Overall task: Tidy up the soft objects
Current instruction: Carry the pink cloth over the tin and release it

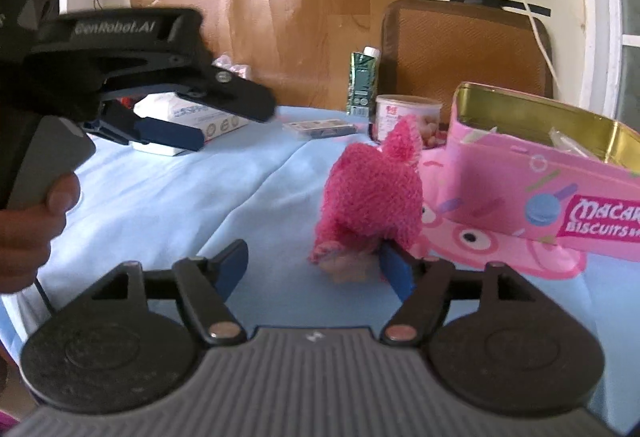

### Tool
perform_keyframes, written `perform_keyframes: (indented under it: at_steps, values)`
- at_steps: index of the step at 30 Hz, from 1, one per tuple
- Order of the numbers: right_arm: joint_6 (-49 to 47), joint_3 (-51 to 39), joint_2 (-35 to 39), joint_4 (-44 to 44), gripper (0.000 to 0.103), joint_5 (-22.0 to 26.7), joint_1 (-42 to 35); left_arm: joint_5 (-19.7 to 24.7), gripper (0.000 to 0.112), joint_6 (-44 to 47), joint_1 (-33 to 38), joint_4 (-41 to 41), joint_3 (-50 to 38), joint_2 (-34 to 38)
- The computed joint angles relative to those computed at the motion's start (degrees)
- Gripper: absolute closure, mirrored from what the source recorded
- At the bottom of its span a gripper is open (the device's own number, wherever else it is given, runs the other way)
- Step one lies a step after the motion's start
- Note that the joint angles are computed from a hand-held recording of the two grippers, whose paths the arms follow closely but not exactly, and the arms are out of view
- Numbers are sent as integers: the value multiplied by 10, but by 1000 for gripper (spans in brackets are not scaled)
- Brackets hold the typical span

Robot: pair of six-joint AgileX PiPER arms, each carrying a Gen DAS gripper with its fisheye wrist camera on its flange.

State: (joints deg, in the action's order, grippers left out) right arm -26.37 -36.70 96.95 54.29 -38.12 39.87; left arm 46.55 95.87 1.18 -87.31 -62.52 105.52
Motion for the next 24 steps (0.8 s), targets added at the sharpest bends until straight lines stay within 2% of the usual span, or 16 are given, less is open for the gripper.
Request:
perform_keyframes:
  at_steps: [9,12,13,14,15,17,19,22,24]
  values:
    - [41,50,-35,0,28,-16,-25,-47,22,69,-88,-1,8,-7]
    - [89,57,-39,-49,28,0,-56,-76,23,73,-100,2,18,-11]
    - [110,57,-39,-69,29,9,-64,-79,26,64,-100,9,18,-11]
    - [128,55,-37,-90,29,14,-69,-73,40,45,-98,24,16,-8]
    - [142,52,-32,-110,37,17,-73,-57,55,25,-91,46,7,-2]
    - [171,48,-22,-157,57,22,-79,-60,55,37,-94,40,11,-7]
    - [157,44,-12,-136,58,-4,-64,-52,55,45,-98,31,10,-18]
    - [124,64,-22,-93,58,-86,-34,-30,54,65,-111,4,-3,-39]
    - [112,76,-37,-74,58,-134,-27,-45,51,70,-141,-9,-24,-42]
